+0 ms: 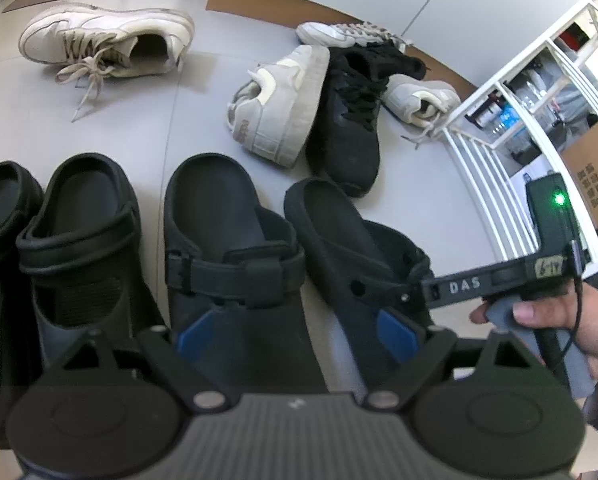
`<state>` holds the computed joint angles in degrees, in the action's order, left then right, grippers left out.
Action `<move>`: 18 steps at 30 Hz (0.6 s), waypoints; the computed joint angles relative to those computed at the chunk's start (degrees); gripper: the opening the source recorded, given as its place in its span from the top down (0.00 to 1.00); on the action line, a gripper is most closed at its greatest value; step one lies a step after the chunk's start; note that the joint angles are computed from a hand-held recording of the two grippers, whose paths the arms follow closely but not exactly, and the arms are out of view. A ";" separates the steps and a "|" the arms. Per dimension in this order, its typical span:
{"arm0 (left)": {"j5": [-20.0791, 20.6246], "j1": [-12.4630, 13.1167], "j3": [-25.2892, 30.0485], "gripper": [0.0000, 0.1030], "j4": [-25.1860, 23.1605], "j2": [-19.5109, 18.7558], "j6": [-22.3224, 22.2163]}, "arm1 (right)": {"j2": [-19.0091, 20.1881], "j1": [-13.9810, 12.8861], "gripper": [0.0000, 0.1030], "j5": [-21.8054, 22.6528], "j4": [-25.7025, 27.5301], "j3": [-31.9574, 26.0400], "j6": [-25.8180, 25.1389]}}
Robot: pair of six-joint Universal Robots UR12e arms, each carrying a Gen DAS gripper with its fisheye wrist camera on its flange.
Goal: Organize scattered shoes
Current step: 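Push the held black clog against the row of black clogs, then open the right gripper and withdraw it from the clog row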
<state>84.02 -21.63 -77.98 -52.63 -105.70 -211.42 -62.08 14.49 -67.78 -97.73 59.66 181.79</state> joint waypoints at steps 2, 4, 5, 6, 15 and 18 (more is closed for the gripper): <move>0.02 0.02 -0.09 0.13 0.21 0.06 -0.12 | -0.34 -0.12 0.00 0.75 -0.69 0.69 2.14; 0.06 0.07 -0.19 0.13 0.32 0.14 -0.18 | -0.49 -0.11 0.00 1.27 -1.29 1.05 4.91; 0.11 0.09 -0.25 0.13 0.37 0.18 -0.23 | -0.43 -0.04 0.00 1.28 -1.43 1.08 5.40; 0.12 0.11 -0.31 0.13 0.43 0.23 -0.28 | -0.32 0.13 0.00 1.11 -1.38 0.95 5.90; 0.79 0.37 -0.71 0.13 1.12 0.69 -1.13 | 0.24 0.52 0.00 3.76 -1.38 0.34 8.52; 1.08 0.46 -0.72 0.13 1.09 0.74 -1.31 | 0.18 0.44 0.00 4.52 -1.98 0.72 9.59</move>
<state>85.10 -21.17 -78.70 -51.54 -104.97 -212.74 -61.90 14.93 -63.27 -99.71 60.38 191.38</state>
